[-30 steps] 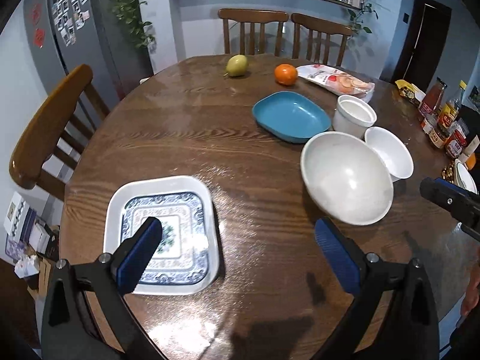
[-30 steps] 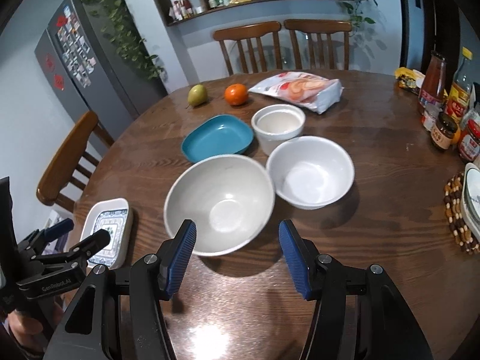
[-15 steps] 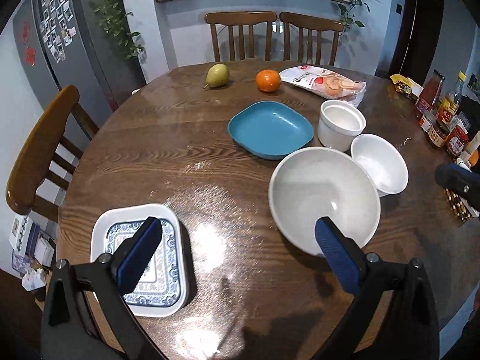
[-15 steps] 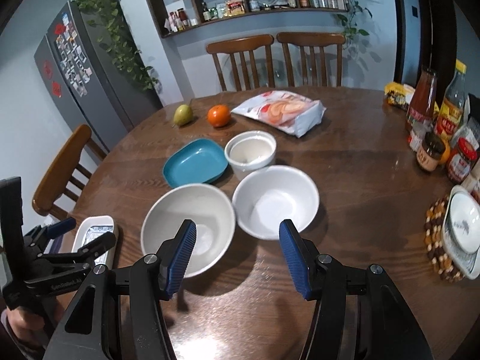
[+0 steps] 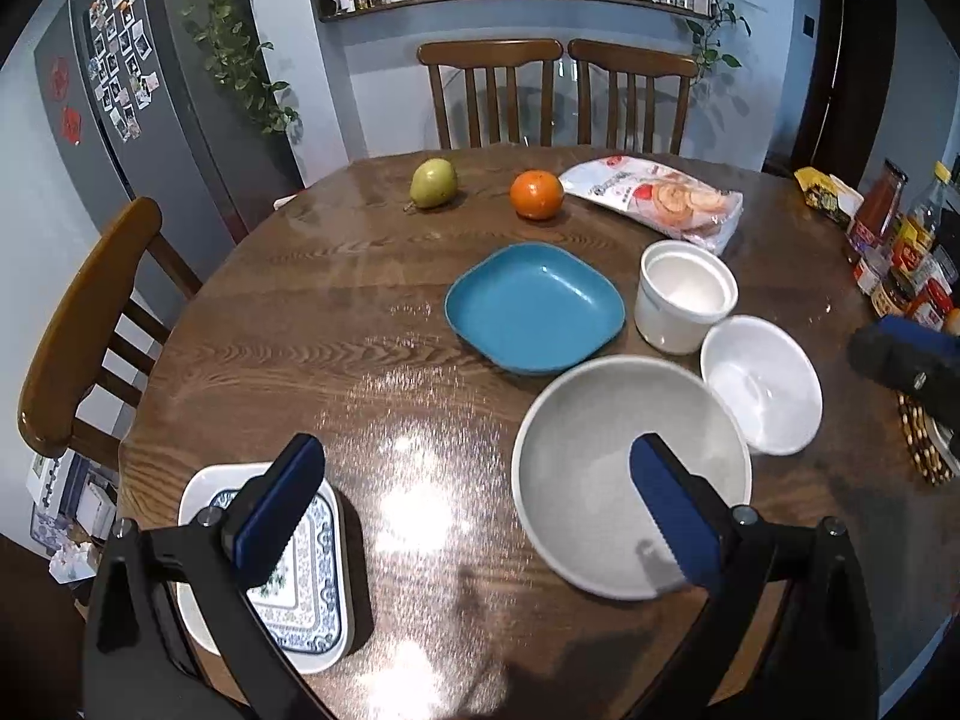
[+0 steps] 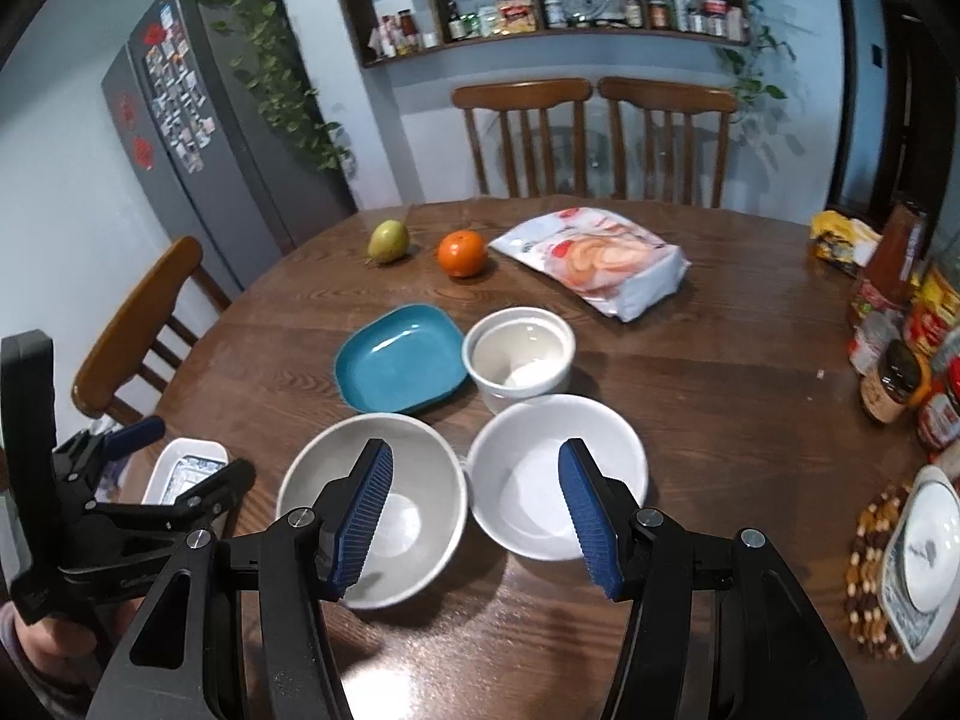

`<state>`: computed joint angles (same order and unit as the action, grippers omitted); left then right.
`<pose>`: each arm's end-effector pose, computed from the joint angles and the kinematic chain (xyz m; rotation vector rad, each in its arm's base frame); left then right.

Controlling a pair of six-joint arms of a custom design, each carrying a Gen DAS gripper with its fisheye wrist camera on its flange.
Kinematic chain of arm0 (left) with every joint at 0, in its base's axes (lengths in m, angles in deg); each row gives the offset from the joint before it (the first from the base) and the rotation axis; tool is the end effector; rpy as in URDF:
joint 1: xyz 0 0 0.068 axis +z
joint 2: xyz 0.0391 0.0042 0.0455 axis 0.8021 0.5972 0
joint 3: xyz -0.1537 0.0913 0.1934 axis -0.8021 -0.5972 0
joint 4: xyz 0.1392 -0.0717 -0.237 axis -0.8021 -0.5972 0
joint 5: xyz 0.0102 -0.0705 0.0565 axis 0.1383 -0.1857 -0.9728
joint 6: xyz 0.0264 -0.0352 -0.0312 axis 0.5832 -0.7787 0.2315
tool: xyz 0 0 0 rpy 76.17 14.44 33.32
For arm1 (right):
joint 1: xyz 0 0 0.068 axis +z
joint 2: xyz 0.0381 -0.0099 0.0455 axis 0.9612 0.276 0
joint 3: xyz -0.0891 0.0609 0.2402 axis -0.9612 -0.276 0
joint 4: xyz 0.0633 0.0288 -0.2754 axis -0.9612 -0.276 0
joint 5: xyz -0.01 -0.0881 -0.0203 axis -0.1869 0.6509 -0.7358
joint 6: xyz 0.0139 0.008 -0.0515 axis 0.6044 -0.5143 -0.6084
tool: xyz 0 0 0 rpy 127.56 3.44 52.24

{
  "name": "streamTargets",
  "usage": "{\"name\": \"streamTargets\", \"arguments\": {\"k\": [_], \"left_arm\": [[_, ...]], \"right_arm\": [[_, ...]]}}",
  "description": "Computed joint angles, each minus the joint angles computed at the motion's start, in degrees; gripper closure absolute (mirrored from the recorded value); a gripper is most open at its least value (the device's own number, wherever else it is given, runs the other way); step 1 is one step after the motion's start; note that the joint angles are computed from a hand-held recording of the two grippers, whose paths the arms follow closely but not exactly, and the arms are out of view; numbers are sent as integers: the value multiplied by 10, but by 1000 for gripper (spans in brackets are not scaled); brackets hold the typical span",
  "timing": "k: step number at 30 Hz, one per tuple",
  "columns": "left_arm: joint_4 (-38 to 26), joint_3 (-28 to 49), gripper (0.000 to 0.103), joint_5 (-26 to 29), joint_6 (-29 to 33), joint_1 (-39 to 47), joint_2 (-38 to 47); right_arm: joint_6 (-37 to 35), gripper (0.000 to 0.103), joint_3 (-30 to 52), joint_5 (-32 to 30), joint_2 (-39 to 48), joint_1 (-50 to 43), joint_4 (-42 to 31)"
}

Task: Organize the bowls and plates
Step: 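Move the left gripper to the rim of the teal square dish, then close the left gripper on the teal dish rim and lift it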

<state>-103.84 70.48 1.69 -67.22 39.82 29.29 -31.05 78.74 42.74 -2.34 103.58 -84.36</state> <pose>0.2954 -0.0719 0.1941 0.4649 2.3868 -0.0761 0.2424 0.1258 0.2197 0.2001 2.3289 0.1949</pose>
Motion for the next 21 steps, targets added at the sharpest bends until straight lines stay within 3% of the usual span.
{"name": "streamTargets", "arguments": {"k": [13,21], "left_arm": [[-11,130,3,3,-47,21,143],[-26,218,16,9,-59,20,246]], "right_arm": [[-105,45,119,-78,160,-60,26],[-184,45,255,-122,308,-91,6]]}}
